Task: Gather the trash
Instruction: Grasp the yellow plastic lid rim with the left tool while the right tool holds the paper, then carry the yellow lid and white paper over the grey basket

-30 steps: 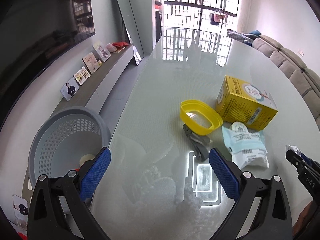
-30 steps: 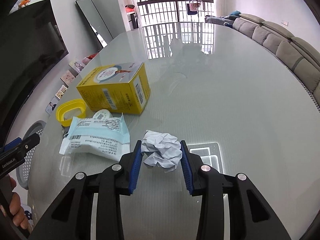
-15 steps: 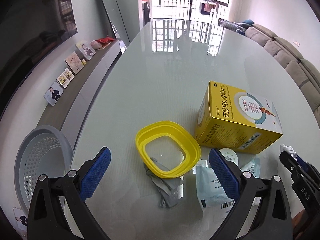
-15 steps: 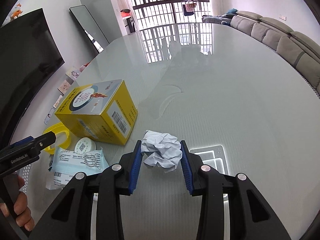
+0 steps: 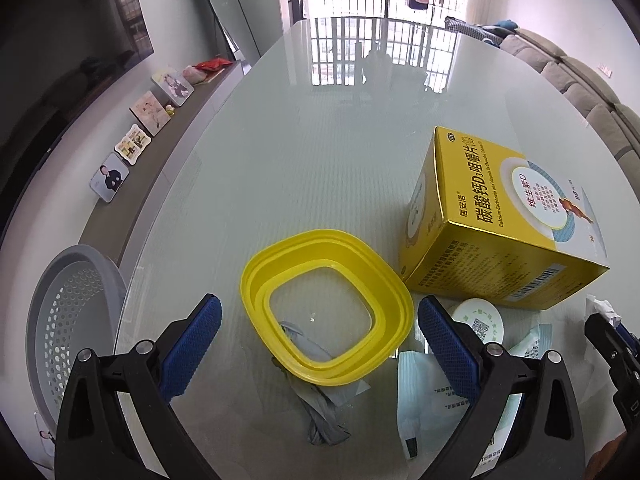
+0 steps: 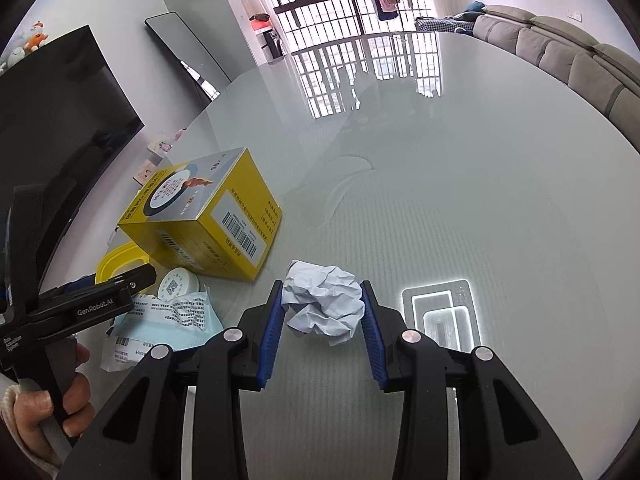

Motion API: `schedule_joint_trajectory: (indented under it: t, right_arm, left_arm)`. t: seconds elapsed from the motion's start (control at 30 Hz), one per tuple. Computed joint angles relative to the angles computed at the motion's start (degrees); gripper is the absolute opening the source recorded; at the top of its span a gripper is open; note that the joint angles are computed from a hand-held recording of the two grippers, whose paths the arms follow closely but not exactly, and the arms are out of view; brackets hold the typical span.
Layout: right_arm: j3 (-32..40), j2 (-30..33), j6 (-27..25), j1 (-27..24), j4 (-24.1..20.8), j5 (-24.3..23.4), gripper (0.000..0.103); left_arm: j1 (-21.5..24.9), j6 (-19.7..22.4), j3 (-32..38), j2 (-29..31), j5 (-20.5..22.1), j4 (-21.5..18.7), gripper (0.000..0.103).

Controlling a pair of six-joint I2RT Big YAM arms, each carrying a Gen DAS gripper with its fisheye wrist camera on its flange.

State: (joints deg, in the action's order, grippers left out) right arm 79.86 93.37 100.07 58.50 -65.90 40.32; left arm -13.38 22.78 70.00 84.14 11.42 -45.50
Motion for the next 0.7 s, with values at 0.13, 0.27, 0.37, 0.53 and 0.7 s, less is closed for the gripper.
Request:
schedule_joint_trajectory:
  t: [0.13,0.27,0.37,0.53,0.7]
  right_arm:
    - [-0.5,-0.27,-1.26,-0.11,1.58,-0.47,0.036]
    - [-0.43,-0.28,-2.09,-0.24,2.48,-0.45,0.036]
    - [-1.52,-1.21,-1.87,-0.13,2.98,-0.15,0.036]
    - [-2.02,-1.63,-1.79,0.44,2.97,0.35,0.036]
    - [-2.07,-1.82,-1.73,0.81,2.75,0.89,0.036]
  left_arm:
    - [0.34,-0.27,-0.18,-0.33,1.51,0.31,0.092]
    - [0.25,-0.05,-0.19,-0.46,2.0,0.02,0.077]
    - [0.11,0.54,-0.85,-0.77,1.67,0.44,0.075]
    - [0.75,0.67,-1.36,-1.5,2.8,0.38,0.074]
    - [1.39,0.02,-1.69,-3.01,3.07,0.54,0.074]
